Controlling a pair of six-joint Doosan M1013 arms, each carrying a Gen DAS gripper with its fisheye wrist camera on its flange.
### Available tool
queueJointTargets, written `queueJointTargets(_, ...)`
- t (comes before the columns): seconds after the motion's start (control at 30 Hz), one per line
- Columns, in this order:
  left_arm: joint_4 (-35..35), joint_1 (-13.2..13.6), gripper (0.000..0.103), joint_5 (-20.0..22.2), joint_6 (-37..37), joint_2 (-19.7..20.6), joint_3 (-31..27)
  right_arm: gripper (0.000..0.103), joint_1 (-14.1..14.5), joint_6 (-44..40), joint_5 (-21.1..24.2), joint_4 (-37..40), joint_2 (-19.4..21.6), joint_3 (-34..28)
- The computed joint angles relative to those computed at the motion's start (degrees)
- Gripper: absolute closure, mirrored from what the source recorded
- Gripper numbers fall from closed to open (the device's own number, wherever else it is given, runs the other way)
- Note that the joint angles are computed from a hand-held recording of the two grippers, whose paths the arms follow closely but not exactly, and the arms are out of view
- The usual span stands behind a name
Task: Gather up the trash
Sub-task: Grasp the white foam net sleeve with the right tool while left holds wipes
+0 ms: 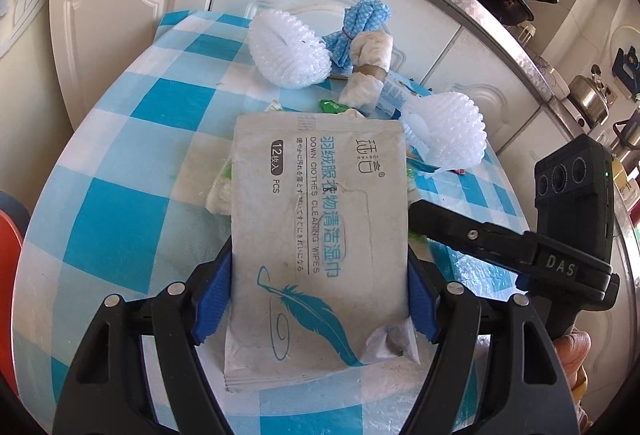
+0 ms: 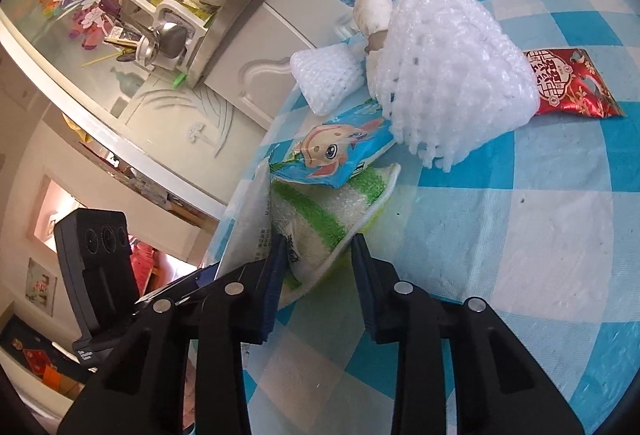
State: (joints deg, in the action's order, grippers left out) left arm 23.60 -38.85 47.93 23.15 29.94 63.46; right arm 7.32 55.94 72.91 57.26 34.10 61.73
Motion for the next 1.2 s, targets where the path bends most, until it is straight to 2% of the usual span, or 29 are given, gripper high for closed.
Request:
queueJointTargets(0.1,0.4,0.0,0.029,-0.3,-1.2,-0.2,0.3,0.066,0.8,-0.6,-2.0,-3.0,-0.9,0.7)
queueJointTargets(0.2,0.7,0.0,0.029,-1.3,-2.6,-0.7,1.2,0.062,0.6,-2.5,-2.3,-2.2,-1.3,1.1)
queueJointTargets(0.33,3.7,-0.5,0.029,-1.2,-5.9,-1.7,2.7,0.057,-0.1,-4.8,-10.3,-2.7,-3.8,3.5)
queueJointTargets(0.4,4.5,-0.5,0.029,-2.2,-7.3,-2.5,3.9,0.047,-0.5,-4.7,-15.7,-2.2,-5.2,4.9)
queueJointTargets(0.53,5.7,-0.6,0.029,-3.1,-9.1,-3.5,5.5,0.034,-0.3,-3.0,-26.1,-5.0,-6.3,5.7)
queueJointTargets(0.6,6.2,-0.8,0.029,-3.1,-8.9,-3.8,5.8,0.023,0.0,-1.6,-26.5,-6.2,-5.5,4.3)
queueJointTargets(0.7,6.7,-0.9,0.029,-2.9,-8.5,-4.2,6.2,0.023,1.1,-0.1,-27.7,-9.4,-4.5,2.8)
queueJointTargets(0.73,6.8,-1.0,0.029,-3.1,-8.5,-4.3,6.4,0.023,1.5,0.2,-28.0,-11.0,-4.2,2.4)
queueJointTargets(0.77,6.9,-1.0,0.029,-3.2,-8.7,-4.5,6.7,0.035,1.5,0.0,-27.7,-11.7,-4.0,2.4)
queueJointTargets(0.8,7.1,-1.1,0.029,-3.3,-8.7,-4.7,7.0,0.059,1.7,0.3,-26.9,-12.6,-3.6,1.9)
queueJointTargets(0.83,7.4,-1.1,0.029,-3.3,-8.9,-4.9,7.3,0.066,1.8,1.2,-26.5,-13.6,-3.3,1.5)
queueJointTargets(0.87,7.8,-1.2,0.029,-3.3,-9.3,-5.1,7.6,0.068,1.9,1.7,-26.8,-14.2,-3.3,1.7)
queueJointTargets(0.9,8.4,-1.3,0.029,-3.3,-9.8,-5.5,8.1,0.075,2.0,2.0,-27.1,-14.7,-3.3,1.8)
queueJointTargets(1.0,9.5,-1.5,0.029,-3.6,-11.2,-6.4,9.5,0.083,1.6,1.5,-26.7,-13.2,-3.6,2.5)
queueJointTargets(1.2,12.4,-1.9,0.029,-4.3,-15.4,-8.6,12.6,0.086,0.4,-0.7,-28.3,-6.6,-6.7,6.7)
